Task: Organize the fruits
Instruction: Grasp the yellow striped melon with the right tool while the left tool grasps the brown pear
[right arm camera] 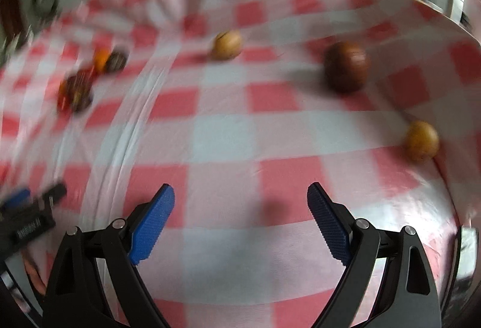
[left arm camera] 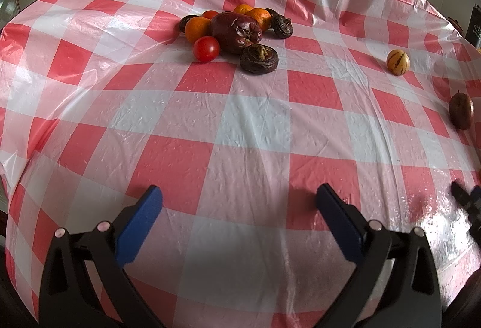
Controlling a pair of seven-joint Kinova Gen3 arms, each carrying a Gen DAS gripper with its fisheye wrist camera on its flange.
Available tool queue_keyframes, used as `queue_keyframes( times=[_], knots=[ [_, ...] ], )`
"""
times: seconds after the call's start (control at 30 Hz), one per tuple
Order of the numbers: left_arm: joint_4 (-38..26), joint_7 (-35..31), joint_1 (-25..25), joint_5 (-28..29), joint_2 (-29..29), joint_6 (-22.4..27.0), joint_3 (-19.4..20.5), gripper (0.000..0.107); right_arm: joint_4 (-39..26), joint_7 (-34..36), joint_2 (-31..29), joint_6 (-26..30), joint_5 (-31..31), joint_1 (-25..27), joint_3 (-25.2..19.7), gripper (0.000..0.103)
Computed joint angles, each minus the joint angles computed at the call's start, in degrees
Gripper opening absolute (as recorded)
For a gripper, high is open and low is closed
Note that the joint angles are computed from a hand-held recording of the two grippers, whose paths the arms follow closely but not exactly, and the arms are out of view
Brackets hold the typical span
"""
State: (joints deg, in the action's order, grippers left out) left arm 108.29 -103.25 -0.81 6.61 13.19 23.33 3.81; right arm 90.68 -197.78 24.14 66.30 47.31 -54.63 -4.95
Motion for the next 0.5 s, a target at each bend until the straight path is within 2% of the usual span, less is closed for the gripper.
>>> queue_keyframes(
  times=[0.13, 0.2, 0.27, 0.4, 0.5],
  knots=[
    [0.0, -0.5, -0.4, 0.5, 0.0, 0.0, 0.3, 0.102, 6.3, -9.3, -4.3, 1.4, -2.3, -7.4, 10.6, 0.087],
    [0.1, -1.0, -0.5, 0.6, 0.0, 0.0, 0.4, 0.102, 9.4, -14.0, -6.1, 2.8, -2.5, -8.6, 13.0, 0.087],
    [0.0, -2.1, -1.1, 1.4, 0.1, 0.0, 0.8, 0.102, 12.9, -18.1, -8.1, 3.4, -1.7, -6.0, 11.4, 0.087],
    [-0.9, -4.4, -1.2, 3.0, 0.4, 0.8, 0.7, 0.102, 16.1, -19.9, -10.5, 3.3, -0.8, 4.6, 2.8, 0.087],
    [-1.2, -11.4, -7.8, 8.0, 0.3, 3.4, 6.8, 0.102, 15.8, -17.1, -10.3, 1.5, -1.8, 11.9, -1.8, 0.076]
  ],
)
